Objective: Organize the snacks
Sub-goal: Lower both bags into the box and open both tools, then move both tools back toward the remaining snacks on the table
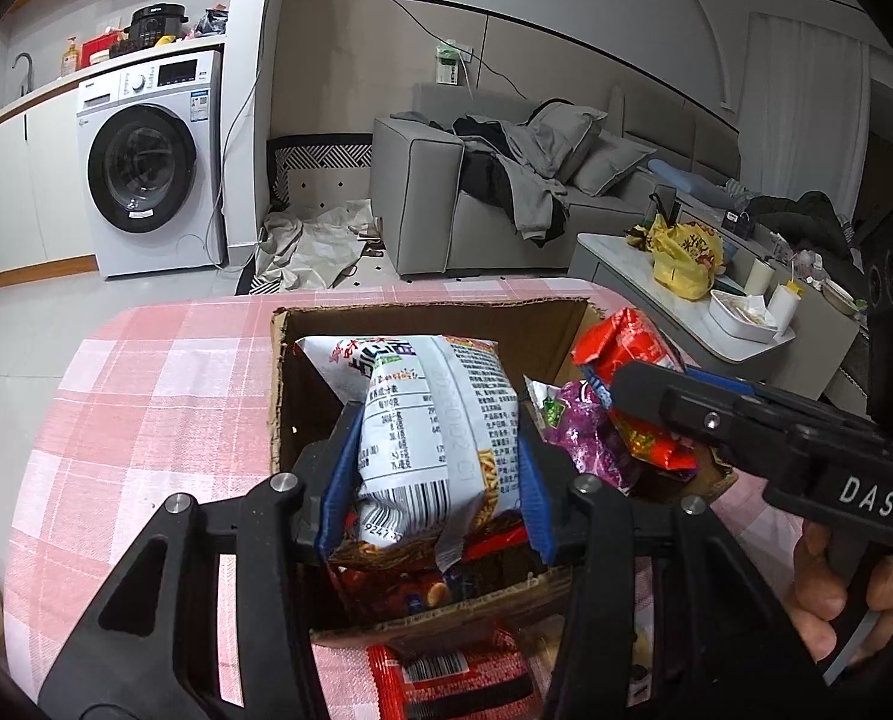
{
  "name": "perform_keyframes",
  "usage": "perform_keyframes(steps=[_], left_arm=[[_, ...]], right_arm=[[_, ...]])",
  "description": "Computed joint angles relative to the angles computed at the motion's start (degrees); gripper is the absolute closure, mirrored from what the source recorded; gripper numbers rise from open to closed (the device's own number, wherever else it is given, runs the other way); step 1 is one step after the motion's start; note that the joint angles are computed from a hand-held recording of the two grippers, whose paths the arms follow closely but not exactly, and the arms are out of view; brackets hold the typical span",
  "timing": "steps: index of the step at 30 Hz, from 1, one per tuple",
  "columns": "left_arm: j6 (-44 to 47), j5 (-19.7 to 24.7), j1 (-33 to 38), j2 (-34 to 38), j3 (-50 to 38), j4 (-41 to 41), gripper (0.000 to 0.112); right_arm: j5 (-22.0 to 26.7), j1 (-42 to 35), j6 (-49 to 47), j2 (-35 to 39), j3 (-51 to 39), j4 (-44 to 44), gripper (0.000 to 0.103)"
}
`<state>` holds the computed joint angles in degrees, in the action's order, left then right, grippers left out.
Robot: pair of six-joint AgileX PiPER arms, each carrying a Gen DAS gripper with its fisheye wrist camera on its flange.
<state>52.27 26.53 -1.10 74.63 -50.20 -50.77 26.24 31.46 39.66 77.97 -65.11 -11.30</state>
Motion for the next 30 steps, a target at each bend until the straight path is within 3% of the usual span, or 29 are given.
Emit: perform_keyframes(steps=[11, 17, 19, 21, 22, 24, 26, 27, 30], left_arm=[[1.37, -1.29, 0.52, 6.67, -2.79, -2.99, 0.068], [-0.19, 0.55, 1.45, 5.96, -3.39, -1.23, 0.067], [-1.71, 1.37, 2.07, 4.4, -2.91, 0.2, 0.059], [-3.8, 2.56, 2.63, 2.09, -2.11, 2.42, 0.042], [-3.15, 3.64, 3.5, 0.45, -1.35, 2.35, 0.038], [-1.06, 4.7, 5.21, -3.07, 0.89, 1.4, 0.027], [-1.45, 5.79, 6.29, -6.79, 2.68, 2.69, 0.022], [-1.59, 6.94, 7.03, -8.56, 3.45, 3.4, 0.013], [-1.22, 10.06, 9.58, -14.28, 6.08, 4.02, 0.01]], right_arm=[[0.43, -3.09, -6.12, 3.91, -3.22, 6.08, 0.058], [1.66, -0.35, -3.16, 2.58, -3.66, 0.13, 0.048], [2.15, 0.7, -0.95, 1.0, -2.9, -2.78, 0.028], [2.5, 2.32, 2.61, -1.28, -1.41, -7.46, 0.009], [2.9, 2.92, 3.04, -2.16, -0.97, -8.38, 0.005], [4.75, 4.22, 3.77, -3.96, -0.33, -9.91, 0.002], [7.24, 5.39, 4.35, -5.45, 0.16, -10.39, 0.001], [9.02, 6.25, 4.75, -6.34, 0.53, -10.7, 0.001], [12.31, 7.94, 7.61, -8.64, 2.17, -12.55, 0.0]])
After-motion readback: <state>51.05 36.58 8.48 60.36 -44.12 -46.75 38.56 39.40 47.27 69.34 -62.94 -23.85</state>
